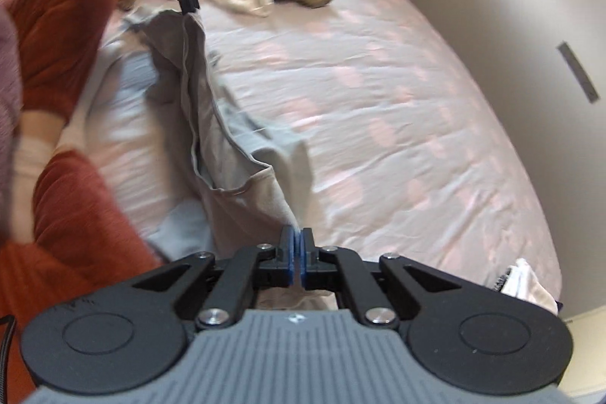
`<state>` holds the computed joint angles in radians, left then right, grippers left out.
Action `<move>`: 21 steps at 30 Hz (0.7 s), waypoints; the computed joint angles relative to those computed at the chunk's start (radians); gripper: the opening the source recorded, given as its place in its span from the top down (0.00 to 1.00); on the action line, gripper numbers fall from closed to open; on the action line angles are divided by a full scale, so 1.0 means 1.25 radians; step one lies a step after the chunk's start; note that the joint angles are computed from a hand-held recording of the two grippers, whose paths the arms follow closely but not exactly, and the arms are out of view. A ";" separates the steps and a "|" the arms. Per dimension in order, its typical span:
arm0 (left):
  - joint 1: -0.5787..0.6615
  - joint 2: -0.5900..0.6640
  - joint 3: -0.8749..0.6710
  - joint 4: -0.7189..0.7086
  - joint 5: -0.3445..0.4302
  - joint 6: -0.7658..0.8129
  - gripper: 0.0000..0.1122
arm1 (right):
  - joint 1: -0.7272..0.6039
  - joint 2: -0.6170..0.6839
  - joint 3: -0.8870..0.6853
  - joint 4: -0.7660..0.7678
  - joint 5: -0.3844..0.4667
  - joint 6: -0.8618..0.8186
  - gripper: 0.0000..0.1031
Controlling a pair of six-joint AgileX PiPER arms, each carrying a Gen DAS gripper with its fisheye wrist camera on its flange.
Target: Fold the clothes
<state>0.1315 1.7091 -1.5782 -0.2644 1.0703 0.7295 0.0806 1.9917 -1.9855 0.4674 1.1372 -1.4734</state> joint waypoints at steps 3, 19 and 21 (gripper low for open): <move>-0.024 0.056 -0.111 0.039 -0.001 -0.067 0.99 | -0.003 0.006 -0.008 0.036 0.047 0.001 0.97; -0.065 0.094 0.016 0.203 -0.223 -0.357 0.99 | 0.092 0.027 0.216 -0.002 -0.323 0.086 0.97; -0.064 0.093 0.030 0.202 -0.248 -0.366 0.99 | 0.089 0.029 0.208 0.029 -0.336 0.080 0.97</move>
